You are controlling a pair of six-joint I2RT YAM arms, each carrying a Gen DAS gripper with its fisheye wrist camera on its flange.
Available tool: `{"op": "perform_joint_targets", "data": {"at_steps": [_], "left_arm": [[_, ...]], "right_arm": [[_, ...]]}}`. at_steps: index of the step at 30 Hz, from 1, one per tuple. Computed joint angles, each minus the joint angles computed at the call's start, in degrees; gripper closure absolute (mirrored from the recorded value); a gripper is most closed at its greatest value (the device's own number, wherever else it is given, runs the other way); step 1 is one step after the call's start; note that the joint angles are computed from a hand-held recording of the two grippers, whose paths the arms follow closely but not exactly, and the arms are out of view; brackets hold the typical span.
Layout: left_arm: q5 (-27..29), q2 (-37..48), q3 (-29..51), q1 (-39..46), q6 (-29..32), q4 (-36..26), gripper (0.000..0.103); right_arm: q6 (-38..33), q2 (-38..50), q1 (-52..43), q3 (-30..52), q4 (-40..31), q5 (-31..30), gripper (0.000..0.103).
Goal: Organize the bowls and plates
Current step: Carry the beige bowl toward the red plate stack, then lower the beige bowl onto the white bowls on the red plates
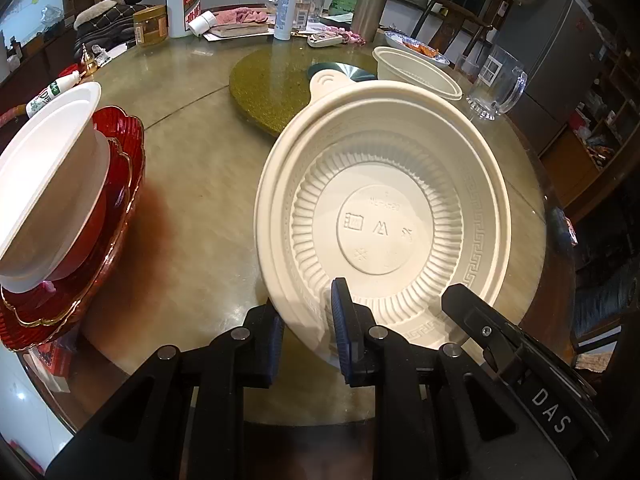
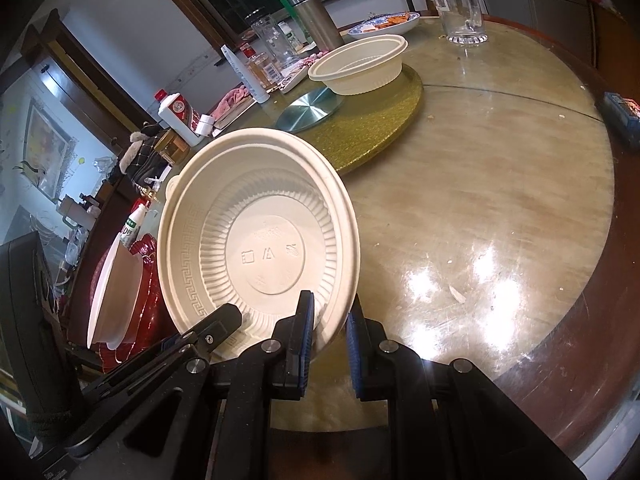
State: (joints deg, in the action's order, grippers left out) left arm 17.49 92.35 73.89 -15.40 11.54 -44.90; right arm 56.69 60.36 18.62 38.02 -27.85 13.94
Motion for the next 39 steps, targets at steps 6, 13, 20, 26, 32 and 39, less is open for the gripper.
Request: {"op": "perform_joint_targets", "data": {"at_steps": [6, 13, 20, 26, 32, 39], "left_arm": [[0.93, -0.82, -0.15, 0.94, 0.57, -0.26, 0.083], [2.06, -1.42, 0.24, 2.22, 1.25, -0.65, 0.083], [3.14, -1.91, 0.70, 3.51, 1.57, -1.01, 0.083], [3.88, -2.96, 1.02, 4.59, 1.59, -0.84, 0.083], [4.12, -3.68, 1.57, 5.55, 0.97, -0.53, 0.083], [5.14, -3.81, 4.41, 8.03, 0.76, -1.12, 0.083]], "right_arm": [[0.44, -0.18, 1.12, 0.59, -0.49, 1.04, 0.088], [1.05, -0.45, 2.99, 1.51, -1.33, 2.75, 0.088], [0.99, -0.31, 4.17, 2.72, -1.97, 3.78, 0.088], [0.46, -0.24, 5.44, 4.05, -2.31, 5.16, 0.088], [-0.67, 0.82, 6.47, 6.55, -2.96, 6.25, 0.088], [-4.02, 2.95, 7.00, 10.73, -2.47, 6.41, 0.088]]}}
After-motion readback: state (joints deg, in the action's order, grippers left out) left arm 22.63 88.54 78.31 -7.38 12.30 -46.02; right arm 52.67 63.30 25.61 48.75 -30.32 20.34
